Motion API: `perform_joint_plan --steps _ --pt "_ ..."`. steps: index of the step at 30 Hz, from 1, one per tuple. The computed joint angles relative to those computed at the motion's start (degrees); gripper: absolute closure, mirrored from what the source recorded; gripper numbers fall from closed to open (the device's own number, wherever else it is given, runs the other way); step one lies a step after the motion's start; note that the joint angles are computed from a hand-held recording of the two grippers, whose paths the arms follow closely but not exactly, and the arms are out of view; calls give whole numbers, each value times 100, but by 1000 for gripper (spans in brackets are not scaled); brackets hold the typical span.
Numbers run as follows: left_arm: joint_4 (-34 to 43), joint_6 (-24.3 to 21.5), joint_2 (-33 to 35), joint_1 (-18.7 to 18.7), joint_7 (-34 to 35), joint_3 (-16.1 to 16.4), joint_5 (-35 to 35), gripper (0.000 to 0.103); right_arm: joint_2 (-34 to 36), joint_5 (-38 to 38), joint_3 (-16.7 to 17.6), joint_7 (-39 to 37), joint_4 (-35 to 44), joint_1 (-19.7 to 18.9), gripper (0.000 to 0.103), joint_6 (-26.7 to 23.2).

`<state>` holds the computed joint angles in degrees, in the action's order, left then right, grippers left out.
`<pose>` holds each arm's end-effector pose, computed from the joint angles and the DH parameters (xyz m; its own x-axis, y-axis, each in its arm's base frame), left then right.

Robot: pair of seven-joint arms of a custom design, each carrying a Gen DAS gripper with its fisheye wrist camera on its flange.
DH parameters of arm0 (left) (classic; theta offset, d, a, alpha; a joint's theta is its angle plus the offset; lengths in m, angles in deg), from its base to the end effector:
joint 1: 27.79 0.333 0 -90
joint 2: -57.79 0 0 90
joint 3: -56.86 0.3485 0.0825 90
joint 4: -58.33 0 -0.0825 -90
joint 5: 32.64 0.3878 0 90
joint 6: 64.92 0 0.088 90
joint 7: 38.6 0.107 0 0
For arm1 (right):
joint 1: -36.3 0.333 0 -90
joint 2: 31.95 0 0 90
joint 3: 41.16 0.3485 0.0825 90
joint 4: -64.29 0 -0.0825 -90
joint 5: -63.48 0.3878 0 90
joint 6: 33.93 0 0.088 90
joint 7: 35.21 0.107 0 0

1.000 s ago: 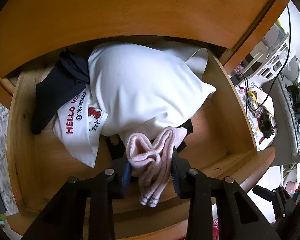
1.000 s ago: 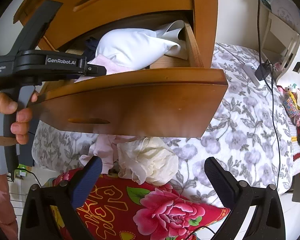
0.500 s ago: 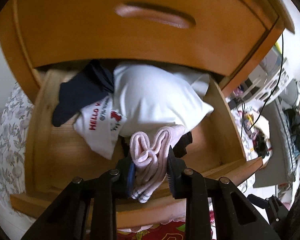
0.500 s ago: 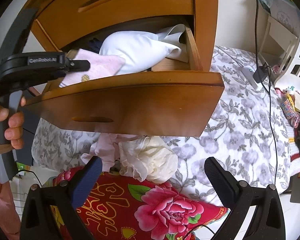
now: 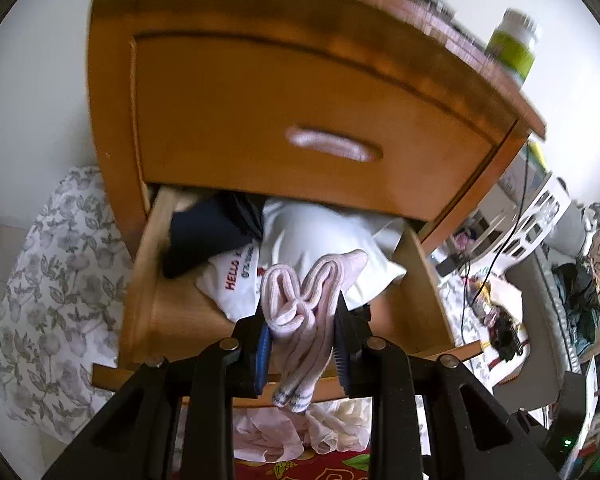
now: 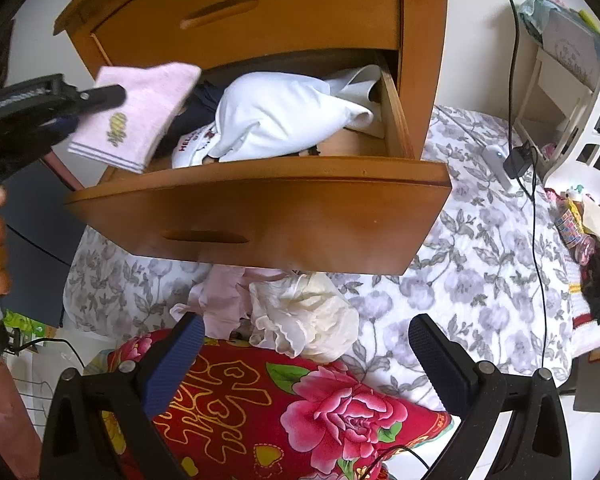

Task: Organize soft objects
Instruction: 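Lift the pink towel up out of the drawer with the left tool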

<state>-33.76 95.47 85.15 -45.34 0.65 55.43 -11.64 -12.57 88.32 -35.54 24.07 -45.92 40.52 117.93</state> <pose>0.7018 -0.2555 0.4602 0.1517 -0.9486 0.2776 -0.7297 -0.2970 -0.6160 0.6582 0.0972 0.3838 0.3729 -0.9160 -0.1479 -0.8531 -0.2758 -0.4429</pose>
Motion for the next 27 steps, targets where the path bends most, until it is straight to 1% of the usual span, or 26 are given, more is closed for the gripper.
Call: perform_joint_plan --steps 6,9,13,17,21,27 --pt "-670 619 -536 -382 -924 519 728 75 -183 2 9 -18 -171 41 0 121" --pt "-1023 868 -812 -490 -1411 666 1145 75 -277 18 16 -41 -258 70 0 184" --pt "-1344 999 -1114 -565 -2054 756 1781 75 -415 120 49 -160 -389 86 0 274" --pt "-1601 1071 -1361 -481 -2509 649 2297 75 -543 209 41 -243 -510 130 0 359" --pt "-1774 1087 -1510 -325 -2832 458 2669 75 -687 302 34 -324 -639 169 0 450" --pt "-2029 1108 -1705 -75 -3129 137 3021 75 -859 403 -2 -414 -793 233 0 550"
